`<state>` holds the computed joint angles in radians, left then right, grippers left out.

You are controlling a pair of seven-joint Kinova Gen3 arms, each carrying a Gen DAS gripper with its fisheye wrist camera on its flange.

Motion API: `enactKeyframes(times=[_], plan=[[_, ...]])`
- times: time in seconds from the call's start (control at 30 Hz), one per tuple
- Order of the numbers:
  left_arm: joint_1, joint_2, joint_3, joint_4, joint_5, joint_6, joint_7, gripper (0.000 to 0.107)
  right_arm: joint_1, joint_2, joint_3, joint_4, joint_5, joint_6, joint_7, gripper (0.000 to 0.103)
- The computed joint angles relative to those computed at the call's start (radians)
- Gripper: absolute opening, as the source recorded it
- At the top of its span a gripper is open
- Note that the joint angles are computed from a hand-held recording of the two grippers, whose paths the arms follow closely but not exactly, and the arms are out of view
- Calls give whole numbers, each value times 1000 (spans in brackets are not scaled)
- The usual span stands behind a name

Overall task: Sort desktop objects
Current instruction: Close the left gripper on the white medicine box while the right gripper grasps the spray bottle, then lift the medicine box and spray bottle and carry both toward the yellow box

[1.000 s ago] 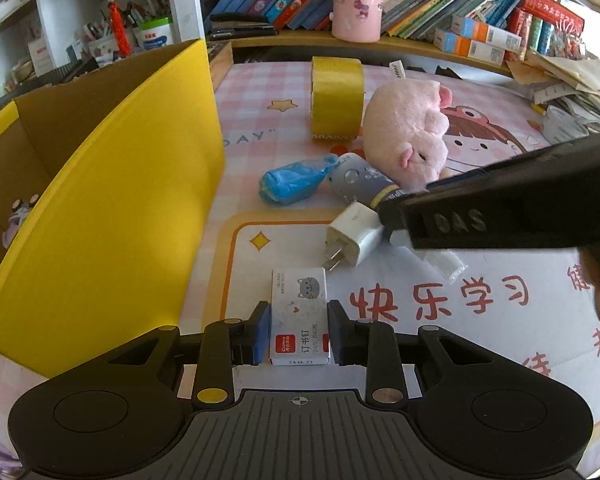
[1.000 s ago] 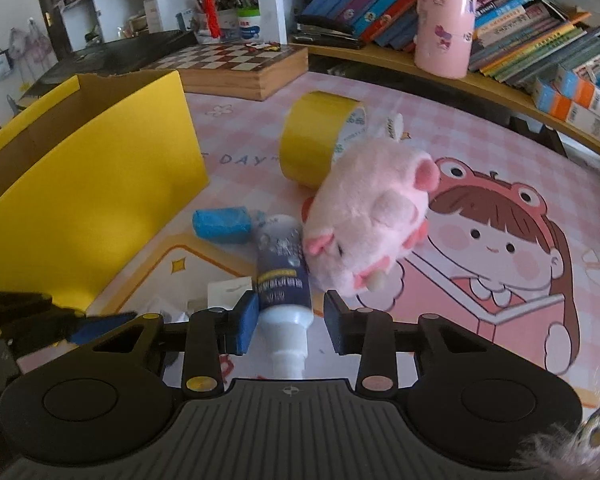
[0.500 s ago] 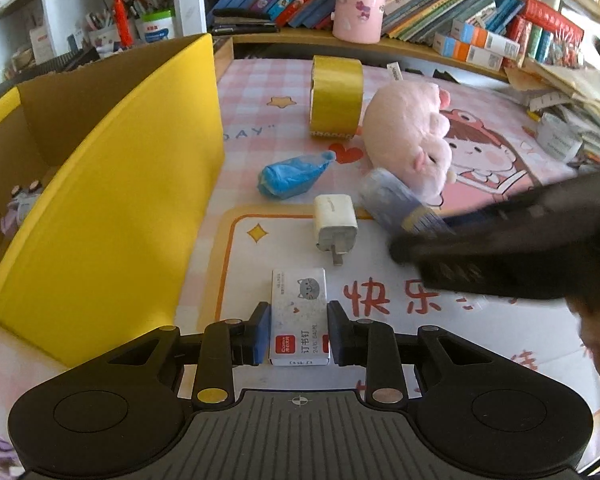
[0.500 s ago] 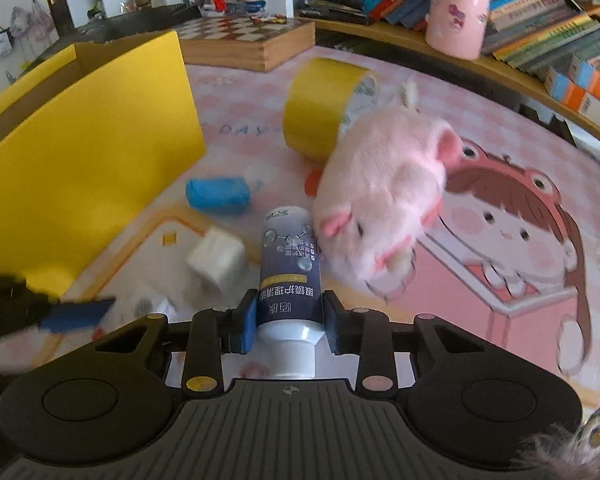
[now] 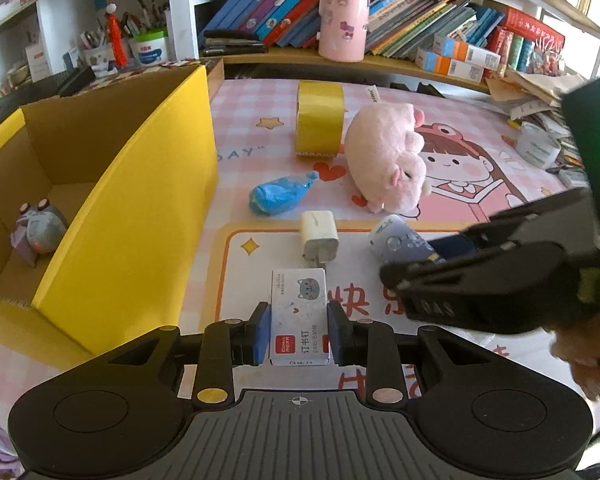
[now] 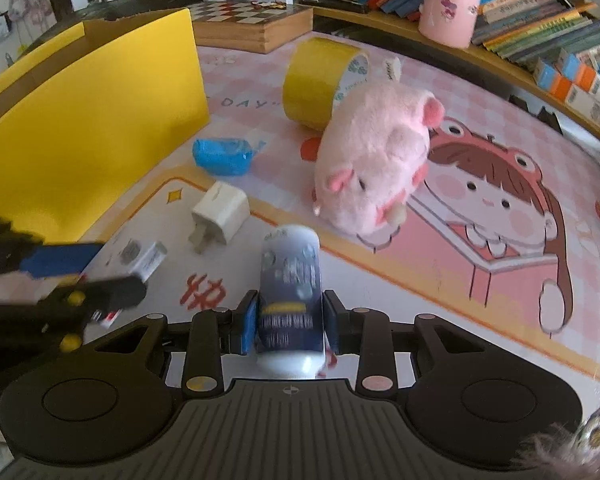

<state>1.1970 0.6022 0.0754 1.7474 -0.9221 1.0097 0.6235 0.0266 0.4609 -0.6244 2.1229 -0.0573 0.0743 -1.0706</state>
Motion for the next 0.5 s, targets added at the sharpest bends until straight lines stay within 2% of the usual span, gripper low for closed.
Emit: enactKeyframes(times=[0.33,0.5], plan=[[17,-12,7,3,-7,15,34,28,17,4,-12,5,14,-13,24,30],[20,-23,16,0,-16,17,26,28,122,-12,-99,46,33,-59,-10,30]])
